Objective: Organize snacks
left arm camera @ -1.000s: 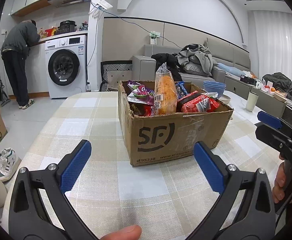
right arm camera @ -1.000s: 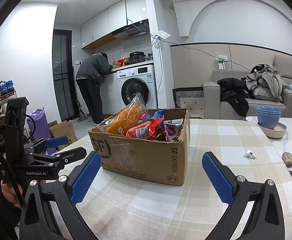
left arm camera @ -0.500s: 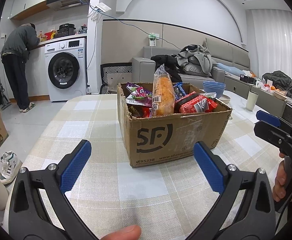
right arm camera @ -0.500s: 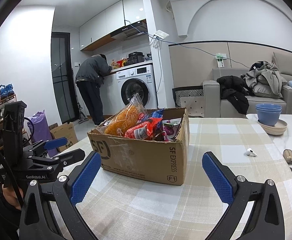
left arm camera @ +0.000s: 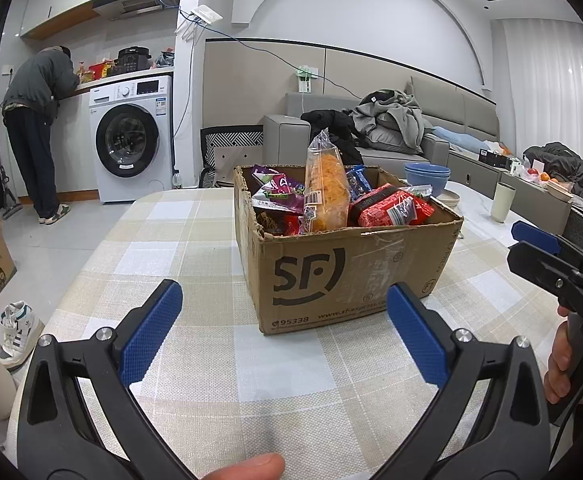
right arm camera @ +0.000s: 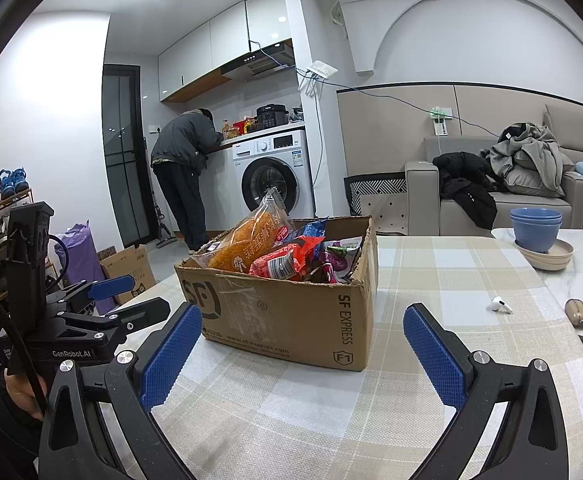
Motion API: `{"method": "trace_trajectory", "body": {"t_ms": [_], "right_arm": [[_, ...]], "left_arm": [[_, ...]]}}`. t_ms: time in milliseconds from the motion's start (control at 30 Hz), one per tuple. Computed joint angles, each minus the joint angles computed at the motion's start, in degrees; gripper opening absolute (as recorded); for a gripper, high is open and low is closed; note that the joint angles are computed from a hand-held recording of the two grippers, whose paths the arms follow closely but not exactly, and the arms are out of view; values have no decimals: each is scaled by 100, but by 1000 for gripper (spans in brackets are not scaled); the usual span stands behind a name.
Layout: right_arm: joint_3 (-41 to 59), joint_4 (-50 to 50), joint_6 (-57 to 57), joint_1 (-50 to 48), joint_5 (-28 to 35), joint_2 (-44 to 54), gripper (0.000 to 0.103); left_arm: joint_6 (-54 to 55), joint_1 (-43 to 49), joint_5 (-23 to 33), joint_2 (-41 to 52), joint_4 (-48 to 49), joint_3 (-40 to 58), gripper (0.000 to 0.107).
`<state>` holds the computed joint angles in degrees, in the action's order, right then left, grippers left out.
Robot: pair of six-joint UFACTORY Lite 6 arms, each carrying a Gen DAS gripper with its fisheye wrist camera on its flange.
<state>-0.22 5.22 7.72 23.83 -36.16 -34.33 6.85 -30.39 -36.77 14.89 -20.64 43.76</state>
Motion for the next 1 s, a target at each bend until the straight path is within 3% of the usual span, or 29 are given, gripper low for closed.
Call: {"method": "trace_trajectory", "body": {"t_ms": [1000], "right_arm": [[0,-26,17,-18,19,-9,103]], "left_arm": [[-67,-1,-56,8,31,-34,102]]}}
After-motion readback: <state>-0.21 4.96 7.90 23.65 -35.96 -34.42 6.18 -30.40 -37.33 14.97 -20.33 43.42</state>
